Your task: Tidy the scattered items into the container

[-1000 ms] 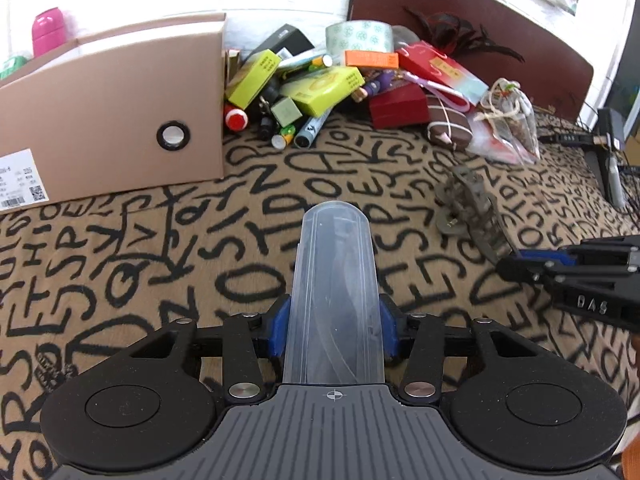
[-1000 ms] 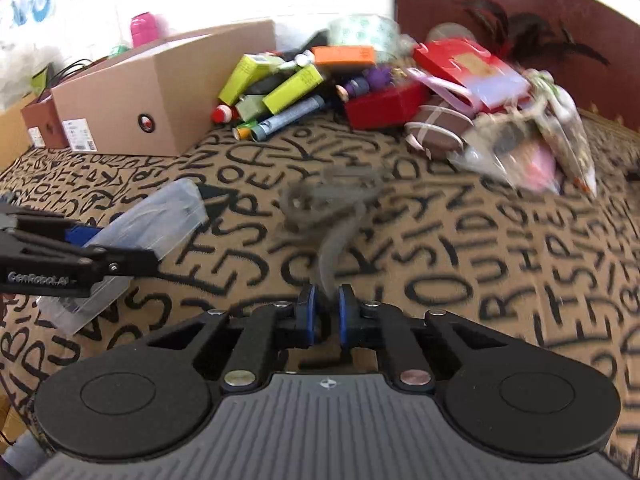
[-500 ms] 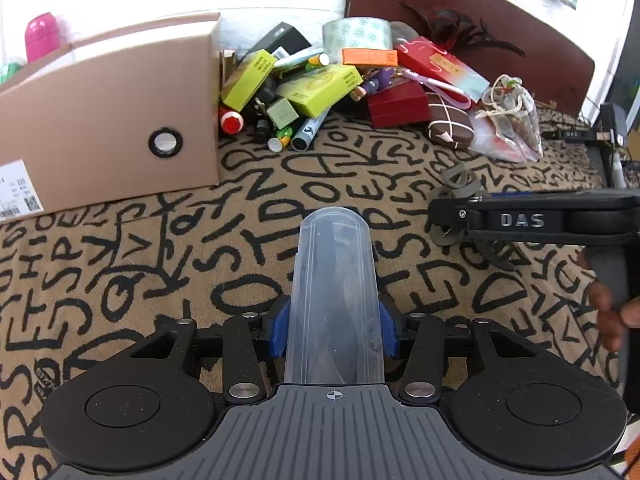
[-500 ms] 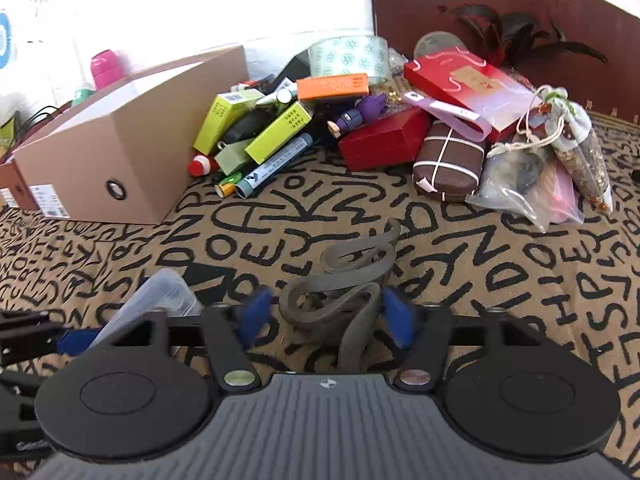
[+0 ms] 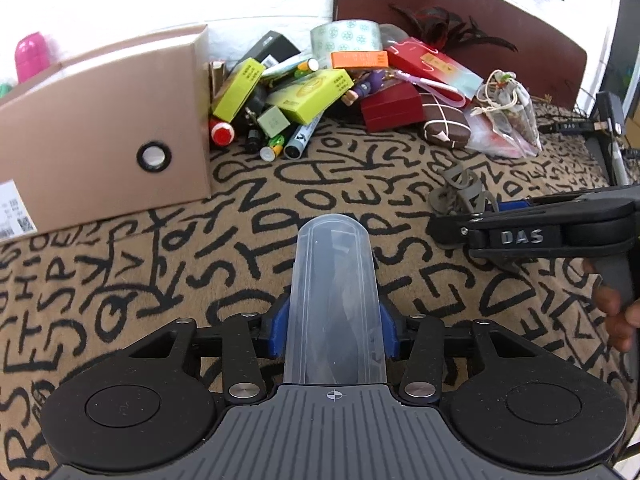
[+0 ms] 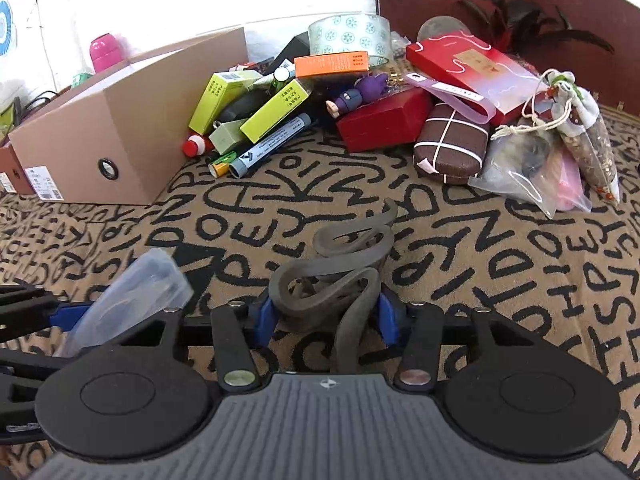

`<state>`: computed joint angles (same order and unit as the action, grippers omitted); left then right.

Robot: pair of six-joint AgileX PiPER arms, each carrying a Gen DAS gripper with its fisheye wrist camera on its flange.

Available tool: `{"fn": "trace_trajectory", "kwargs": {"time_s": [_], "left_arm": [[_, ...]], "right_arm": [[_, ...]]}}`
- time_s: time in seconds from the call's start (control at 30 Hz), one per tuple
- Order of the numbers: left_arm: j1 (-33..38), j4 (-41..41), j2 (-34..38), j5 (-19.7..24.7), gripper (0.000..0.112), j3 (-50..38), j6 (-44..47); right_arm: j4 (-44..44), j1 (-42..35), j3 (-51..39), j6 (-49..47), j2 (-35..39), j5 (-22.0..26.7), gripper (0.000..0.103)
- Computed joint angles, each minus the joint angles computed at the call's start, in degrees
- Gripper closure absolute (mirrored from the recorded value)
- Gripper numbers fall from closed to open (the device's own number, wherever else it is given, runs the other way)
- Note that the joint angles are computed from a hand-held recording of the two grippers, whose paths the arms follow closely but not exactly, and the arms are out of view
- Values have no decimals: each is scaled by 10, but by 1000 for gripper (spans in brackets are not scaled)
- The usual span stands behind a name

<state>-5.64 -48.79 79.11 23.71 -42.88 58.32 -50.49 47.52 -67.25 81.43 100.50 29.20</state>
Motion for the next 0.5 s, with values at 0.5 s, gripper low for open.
{"fn": "trace_trajectory", "kwargs": {"time_s": [0.5], "left_arm": [[171, -70, -52, 165, 66, -66, 66]], "right_arm": [[57, 34, -72, -117, -22, -52, 49]]}}
